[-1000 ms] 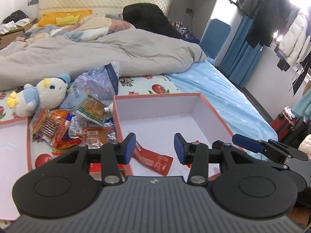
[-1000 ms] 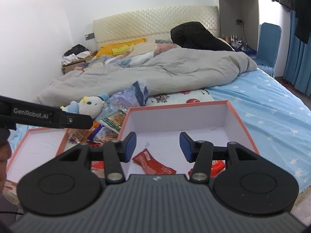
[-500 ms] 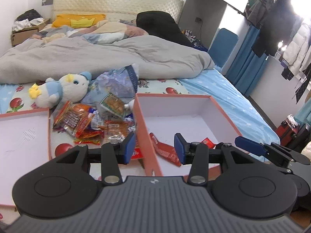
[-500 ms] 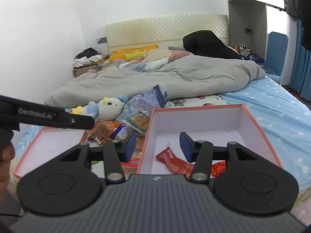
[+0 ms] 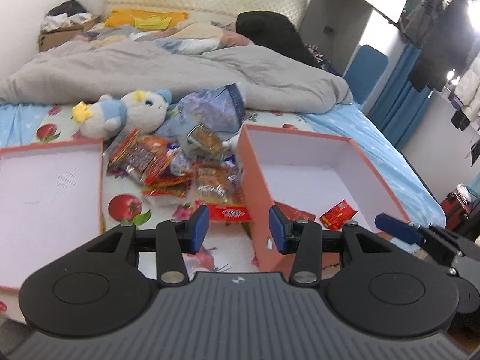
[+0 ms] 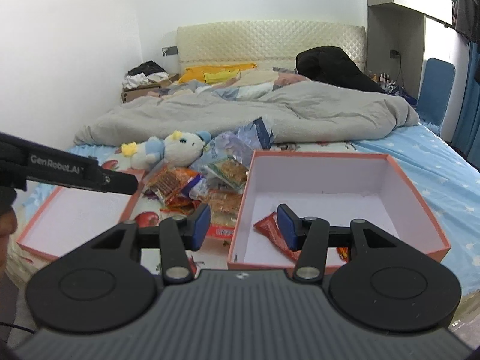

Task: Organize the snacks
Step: 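Withdraw the open right gripper from the pink box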

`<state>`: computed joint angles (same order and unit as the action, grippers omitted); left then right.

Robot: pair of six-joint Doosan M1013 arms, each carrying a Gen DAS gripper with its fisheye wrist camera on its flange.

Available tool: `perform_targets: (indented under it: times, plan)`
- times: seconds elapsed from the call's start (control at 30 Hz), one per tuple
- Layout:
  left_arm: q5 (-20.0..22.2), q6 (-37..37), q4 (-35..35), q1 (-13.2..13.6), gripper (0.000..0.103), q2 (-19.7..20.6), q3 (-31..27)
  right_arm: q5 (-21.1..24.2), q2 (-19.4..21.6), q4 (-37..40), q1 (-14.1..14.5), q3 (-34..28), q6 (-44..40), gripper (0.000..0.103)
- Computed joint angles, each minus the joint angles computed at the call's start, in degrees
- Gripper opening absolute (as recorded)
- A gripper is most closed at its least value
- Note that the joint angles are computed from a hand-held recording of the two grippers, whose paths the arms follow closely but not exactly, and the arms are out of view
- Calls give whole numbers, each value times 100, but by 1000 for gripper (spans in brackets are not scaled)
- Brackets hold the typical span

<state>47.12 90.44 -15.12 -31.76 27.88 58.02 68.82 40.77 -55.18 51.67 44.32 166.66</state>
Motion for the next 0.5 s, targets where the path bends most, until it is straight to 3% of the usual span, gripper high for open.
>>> perform_targets:
  times: [0.07,0.43,0.5]
  plan:
    - [-47,76,-47,11,50,-35,93,-147,-28,60,13,76,129,52]
    - [-253,-11,-88,155,50,-168,566,238,306,223,86,-327,-383,52]
    - [-267,-99,-72,182,56,-172,621,160,309,249,89,-311,-389,52]
